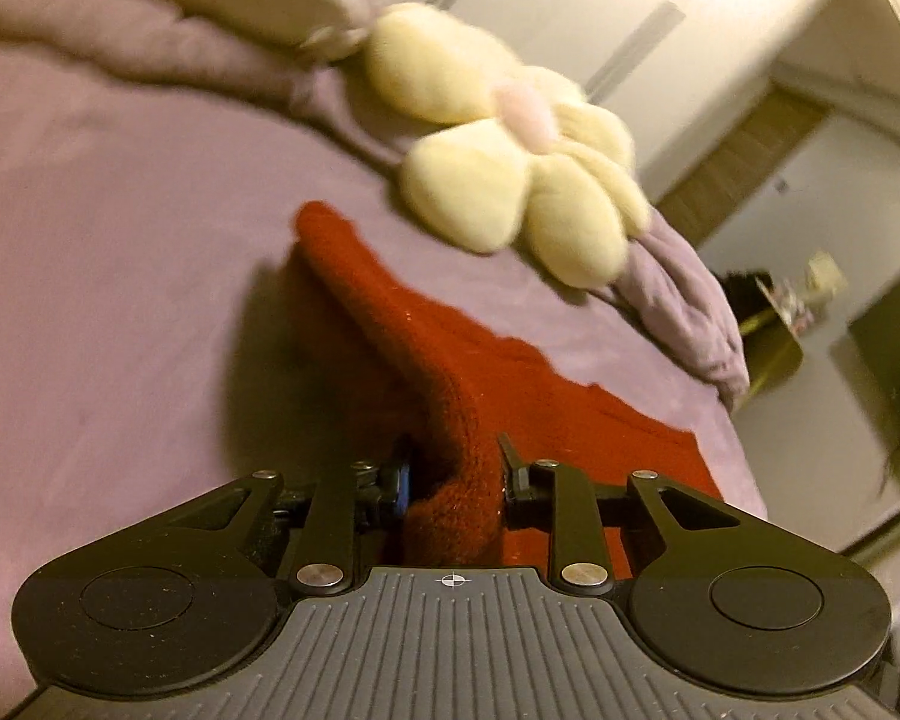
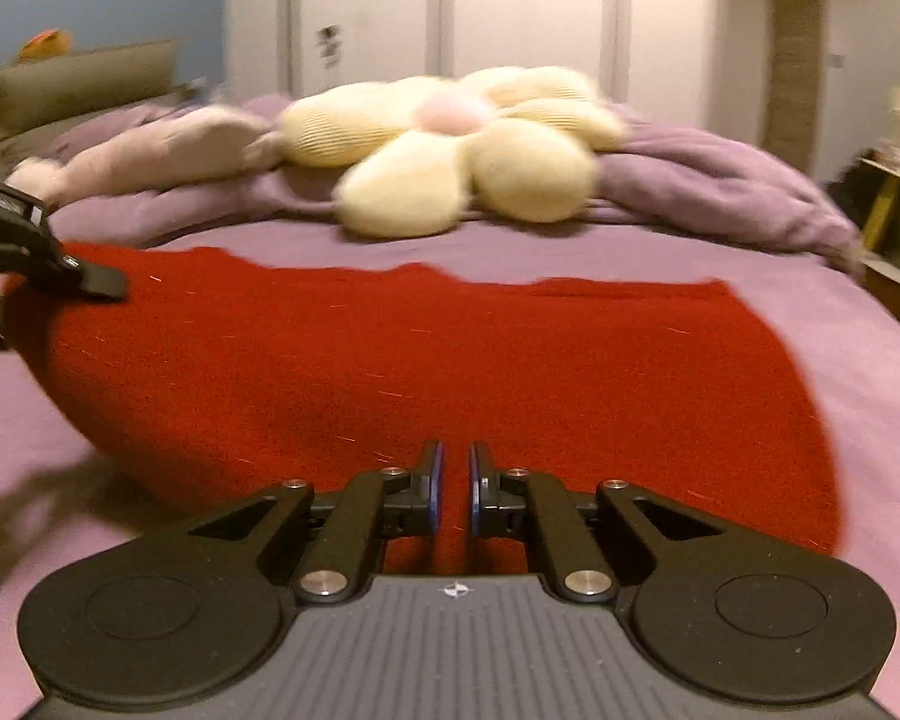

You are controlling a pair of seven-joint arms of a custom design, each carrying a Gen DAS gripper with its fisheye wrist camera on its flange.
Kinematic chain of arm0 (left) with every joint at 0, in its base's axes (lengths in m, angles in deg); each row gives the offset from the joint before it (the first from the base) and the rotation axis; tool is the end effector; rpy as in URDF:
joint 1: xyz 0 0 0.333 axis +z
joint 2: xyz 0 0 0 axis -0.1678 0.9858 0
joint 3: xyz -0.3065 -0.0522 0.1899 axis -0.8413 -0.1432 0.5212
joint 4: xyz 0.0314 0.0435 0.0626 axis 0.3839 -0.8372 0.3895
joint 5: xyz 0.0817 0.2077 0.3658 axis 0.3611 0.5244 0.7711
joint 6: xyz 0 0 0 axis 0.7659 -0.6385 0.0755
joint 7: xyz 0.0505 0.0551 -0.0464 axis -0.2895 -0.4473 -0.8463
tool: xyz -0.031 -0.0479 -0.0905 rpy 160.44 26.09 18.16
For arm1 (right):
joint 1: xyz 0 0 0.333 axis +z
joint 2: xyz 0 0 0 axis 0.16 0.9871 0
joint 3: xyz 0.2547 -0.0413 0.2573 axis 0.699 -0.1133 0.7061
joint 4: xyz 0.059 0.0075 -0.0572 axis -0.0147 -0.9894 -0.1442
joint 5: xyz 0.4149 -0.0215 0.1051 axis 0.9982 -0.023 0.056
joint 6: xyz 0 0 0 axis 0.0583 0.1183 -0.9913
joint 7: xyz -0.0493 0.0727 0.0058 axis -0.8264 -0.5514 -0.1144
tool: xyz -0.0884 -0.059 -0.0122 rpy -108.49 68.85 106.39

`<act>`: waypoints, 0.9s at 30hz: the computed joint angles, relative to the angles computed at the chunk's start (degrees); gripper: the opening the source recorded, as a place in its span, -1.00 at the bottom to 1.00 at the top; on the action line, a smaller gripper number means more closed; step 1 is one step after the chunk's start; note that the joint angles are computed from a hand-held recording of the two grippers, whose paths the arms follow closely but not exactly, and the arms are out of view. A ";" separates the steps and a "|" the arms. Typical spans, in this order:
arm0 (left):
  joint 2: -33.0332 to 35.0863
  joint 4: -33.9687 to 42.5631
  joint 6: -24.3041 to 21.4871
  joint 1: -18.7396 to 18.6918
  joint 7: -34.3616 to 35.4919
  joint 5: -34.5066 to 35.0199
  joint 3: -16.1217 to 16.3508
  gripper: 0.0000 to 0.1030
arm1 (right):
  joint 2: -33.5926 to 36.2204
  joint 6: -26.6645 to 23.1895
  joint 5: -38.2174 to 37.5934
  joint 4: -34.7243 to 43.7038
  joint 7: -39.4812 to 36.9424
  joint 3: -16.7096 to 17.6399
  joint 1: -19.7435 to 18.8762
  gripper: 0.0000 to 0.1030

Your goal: Fold small clothes

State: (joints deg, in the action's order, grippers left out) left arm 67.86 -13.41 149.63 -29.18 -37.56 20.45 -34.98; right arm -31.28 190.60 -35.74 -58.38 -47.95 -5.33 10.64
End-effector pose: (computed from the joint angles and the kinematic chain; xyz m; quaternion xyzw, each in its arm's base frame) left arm 0.6054 -0.3401 0.5790 -0.7844 0.4104 -0.4336 0.1679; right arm 0.7126 0.0618 0.5327 -0.7740 0.4452 -0.2040 0.4013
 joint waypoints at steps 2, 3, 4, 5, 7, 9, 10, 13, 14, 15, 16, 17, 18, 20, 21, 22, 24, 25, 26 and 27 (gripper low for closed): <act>2.18 3.91 -1.43 -0.62 4.56 -0.66 -0.77 -0.45 | -0.44 1.53 -0.91 -0.97 2.87 -1.16 -0.20 -0.87; 3.51 6.05 -1.95 -1.13 6.77 -0.95 -0.89 -0.45 | -0.30 1.81 -1.93 -0.93 4.64 -1.77 -0.36 -0.87; 5.14 8.52 -2.43 -1.77 9.41 -1.45 -1.01 -0.45 | -0.23 2.28 -2.72 -1.01 6.12 -2.20 -0.63 -0.87; 7.03 11.08 -2.59 -2.42 11.92 -2.40 -1.06 -0.45 | -0.16 2.87 -3.18 -1.19 6.82 -2.33 -0.97 -0.87; 10.58 15.48 -2.38 -3.48 16.34 -5.17 -1.20 -0.45 | 0.37 3.87 -5.46 -1.08 9.04 -2.98 -1.42 -0.87; 14.31 20.08 -3.08 -4.98 20.16 -7.02 -1.11 -0.45 | 1.07 5.41 -8.79 -0.91 12.48 -3.61 -1.53 -0.87; 16.16 22.36 -3.53 -5.74 22.22 -7.89 -1.08 -0.45 | 1.35 6.48 -10.60 -1.04 14.04 -3.90 -1.58 -0.87; 21.87 29.27 -5.18 -6.75 29.85 -12.94 -2.38 -0.45 | 2.25 10.43 -17.69 -1.75 19.86 -5.65 -1.21 -0.87; 24.28 32.17 -6.09 -6.91 33.38 -14.89 -3.23 -0.45 | 2.66 10.79 -18.98 -1.54 21.05 -5.70 -1.59 -0.87; 26.43 34.83 -7.27 -7.12 36.54 -16.61 -3.84 -0.45 | 2.96 10.77 -19.79 -1.30 21.82 -5.45 -2.26 -0.87; 28.54 37.28 -8.38 -7.32 39.26 -18.27 -4.29 -0.45 | 3.04 10.71 -20.38 -1.29 22.31 -5.00 -3.01 -0.87; 30.48 39.37 -9.63 -7.53 41.47 -19.84 -4.50 -0.45 | 3.16 10.72 -21.05 -1.22 22.82 -4.54 -3.67 -0.87; 31.94 40.95 -10.76 -8.08 42.40 -20.87 -4.03 -0.45 | 3.10 10.85 -21.35 -1.34 22.88 -3.87 -4.45 -0.87; 32.26 40.68 -8.76 -9.88 40.80 -20.52 -1.02 -0.38 | 3.11 10.16 -20.91 -1.07 22.12 -2.31 -6.15 -0.87; 31.92 40.06 -7.89 -10.17 40.91 -21.19 -0.39 -0.30 | 3.64 9.53 -20.49 -0.17 21.74 -1.67 -6.75 -0.87; 31.60 39.62 -6.99 -10.24 41.46 -22.29 -0.21 -0.14 | 3.59 8.71 -19.02 0.15 20.27 -0.52 -7.90 -0.87; 29.33 36.67 -4.71 -10.56 41.92 -23.85 0.68 0.13 | 3.23 7.73 -15.97 0.42 17.08 1.04 -9.36 -0.86; 28.20 35.42 -3.66 -11.14 42.02 -24.00 1.62 0.22 | 3.03 7.80 -14.60 0.40 15.23 1.54 -9.66 -0.85; 26.61 33.98 -3.53 -12.30 41.41 -23.46 3.21 0.22 | 2.77 8.16 -13.48 0.20 13.46 1.85 -9.71 -0.81; 25.36 33.00 -3.13 -13.01 40.90 -22.93 4.29 0.22 | 2.76 8.12 -12.94 0.37 12.54 1.76 -9.45 -0.80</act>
State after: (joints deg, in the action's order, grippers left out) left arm 93.23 19.60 146.49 -42.19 3.35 -2.48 -30.69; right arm -28.52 198.72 -48.68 -58.01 -35.41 -3.56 1.19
